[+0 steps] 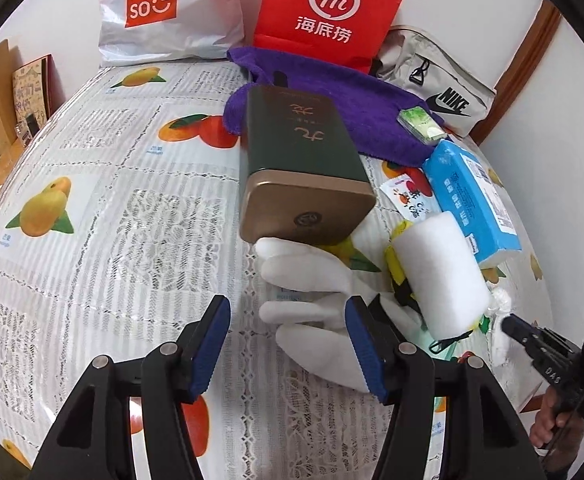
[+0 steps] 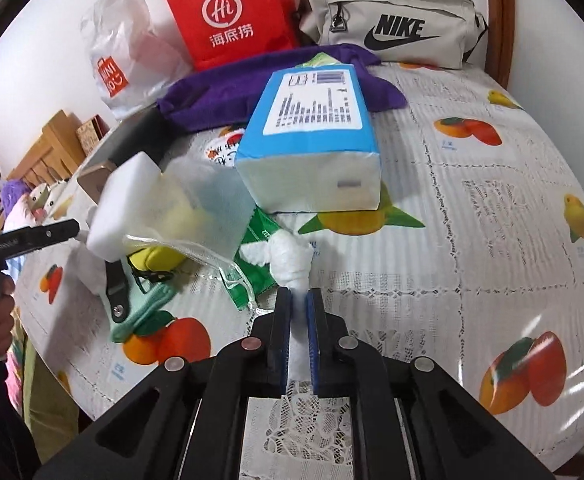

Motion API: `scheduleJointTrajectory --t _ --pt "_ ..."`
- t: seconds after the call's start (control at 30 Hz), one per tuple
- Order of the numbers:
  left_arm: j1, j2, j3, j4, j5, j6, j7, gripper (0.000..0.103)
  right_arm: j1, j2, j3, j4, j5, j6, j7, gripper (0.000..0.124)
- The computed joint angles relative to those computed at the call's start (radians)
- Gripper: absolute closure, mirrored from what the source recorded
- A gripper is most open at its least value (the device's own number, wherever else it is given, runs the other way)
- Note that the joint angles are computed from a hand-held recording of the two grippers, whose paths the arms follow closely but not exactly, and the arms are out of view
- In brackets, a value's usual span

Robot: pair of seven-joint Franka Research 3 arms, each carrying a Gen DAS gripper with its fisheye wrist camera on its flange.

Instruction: Organize soft objects

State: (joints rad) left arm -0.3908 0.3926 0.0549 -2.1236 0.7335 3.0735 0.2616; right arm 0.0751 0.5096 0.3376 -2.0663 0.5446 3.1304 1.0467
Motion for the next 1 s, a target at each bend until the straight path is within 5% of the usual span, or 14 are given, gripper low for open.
scheduleJointTrajectory --t 0.13,0.3,0.37,0.6,0.7,0.8,0.93,1.0 --pt "-0.007 0.016 0.003 0.021 0.0 0.016 0.018 0.033 0.047 0.022 -0.045 0.023 -0.024 0.0 0.029 0.082" --pt "0.014 0.029 -0.042 0.048 -0.033 -0.039 0.083 0.033 0.051 0.057 -0.037 0.033 -0.059 0.081 0.045 0.086" --pt "0.006 0.023 -0.042 0.039 -0.021 -0.018 0.093 0.033 0.08 0.059 -0.068 0.029 -0.082 0.108 0.068 0.104" --pt "-0.038 0.015 -0.05 0.04 -0.013 -0.031 0.116 0.037 -0.006 0.064 -0.001 -0.004 -0.174 0.154 0.116 0.106" --pt "-0.005 0.006 -0.086 0.012 -0.045 0.04 0.13 0.037 0.006 0.054 -0.022 -0.018 -0.201 0.155 0.139 0.106" --pt "-0.065 0.004 -0.036 0.018 -0.037 0.052 0.122 0.037 -0.013 0.053 -0.009 -0.028 -0.23 0.162 0.149 0.106" --pt "0.008 0.053 -0.148 0.07 -0.141 -0.012 0.229 0.054 -0.062 0.062 0.034 -0.034 -0.265 0.172 0.167 0.106" --pt "0.0 0.079 -0.153 0.097 -0.169 -0.047 0.251 0.058 -0.087 0.063 0.055 -0.04 -0.282 0.177 0.175 0.106"
